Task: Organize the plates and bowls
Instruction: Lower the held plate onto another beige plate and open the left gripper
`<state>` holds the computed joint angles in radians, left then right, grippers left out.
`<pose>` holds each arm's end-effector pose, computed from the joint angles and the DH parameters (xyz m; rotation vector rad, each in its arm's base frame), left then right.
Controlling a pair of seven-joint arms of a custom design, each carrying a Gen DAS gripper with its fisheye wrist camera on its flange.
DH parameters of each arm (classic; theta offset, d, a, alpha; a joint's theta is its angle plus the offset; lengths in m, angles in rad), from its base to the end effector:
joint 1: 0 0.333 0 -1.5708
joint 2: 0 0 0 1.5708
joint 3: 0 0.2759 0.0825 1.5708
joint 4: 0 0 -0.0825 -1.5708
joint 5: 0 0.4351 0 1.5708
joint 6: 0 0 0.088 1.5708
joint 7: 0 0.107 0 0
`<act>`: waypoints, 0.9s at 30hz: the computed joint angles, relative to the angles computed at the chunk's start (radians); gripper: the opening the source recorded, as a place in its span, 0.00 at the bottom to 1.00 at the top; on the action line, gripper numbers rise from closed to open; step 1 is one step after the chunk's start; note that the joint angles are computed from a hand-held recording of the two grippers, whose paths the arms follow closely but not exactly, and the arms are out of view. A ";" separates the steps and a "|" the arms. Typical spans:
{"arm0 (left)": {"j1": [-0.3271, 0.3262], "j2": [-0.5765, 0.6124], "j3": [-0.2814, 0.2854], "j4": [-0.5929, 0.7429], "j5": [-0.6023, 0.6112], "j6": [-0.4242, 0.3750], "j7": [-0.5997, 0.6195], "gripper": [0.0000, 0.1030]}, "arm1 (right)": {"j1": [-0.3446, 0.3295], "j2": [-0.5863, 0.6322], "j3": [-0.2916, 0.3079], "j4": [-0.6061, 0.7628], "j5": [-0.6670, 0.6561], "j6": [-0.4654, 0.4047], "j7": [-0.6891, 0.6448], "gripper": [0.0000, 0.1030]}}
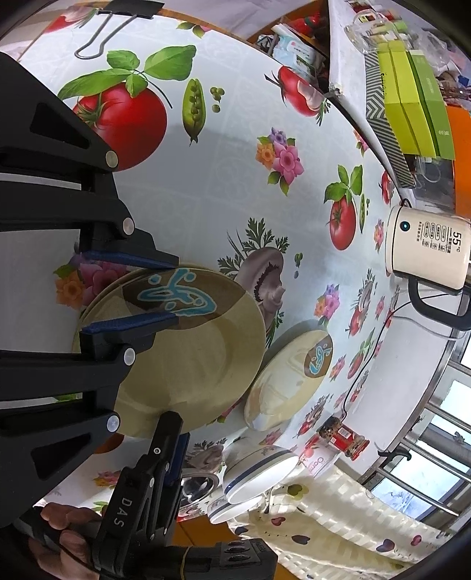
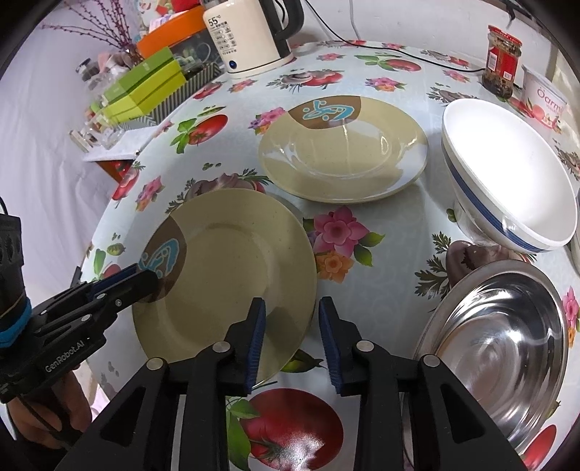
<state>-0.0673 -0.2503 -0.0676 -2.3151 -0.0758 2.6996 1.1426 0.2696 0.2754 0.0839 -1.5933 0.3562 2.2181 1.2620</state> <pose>0.5632 -0.0747 0.4527 -2.2536 1.5801 -0.8162 0.6681 0.2531 0.4596 -2.2776 1.3681 0.0102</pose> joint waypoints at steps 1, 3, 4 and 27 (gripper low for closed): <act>-0.002 -0.001 0.003 -0.003 -0.007 0.003 0.005 0.26 | 0.000 -0.001 -0.001 -0.001 -0.002 0.001 0.001 0.30; -0.001 -0.001 0.001 -0.003 -0.006 0.004 0.004 0.26 | 0.001 -0.002 -0.001 -0.003 -0.002 0.003 0.002 0.30; 0.001 -0.001 0.000 -0.002 -0.002 0.004 0.001 0.26 | 0.001 -0.002 -0.001 -0.004 -0.001 0.004 0.004 0.30; 0.021 0.054 -0.010 0.045 0.045 0.014 -0.029 0.26 | -0.001 0.000 0.001 -0.008 0.002 0.030 -0.001 0.31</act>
<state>-0.0460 -0.1962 -0.0776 -2.2702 -0.0306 2.7135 1.1137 0.2681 0.2756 0.0844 -1.6012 0.3585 2.2478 1.2609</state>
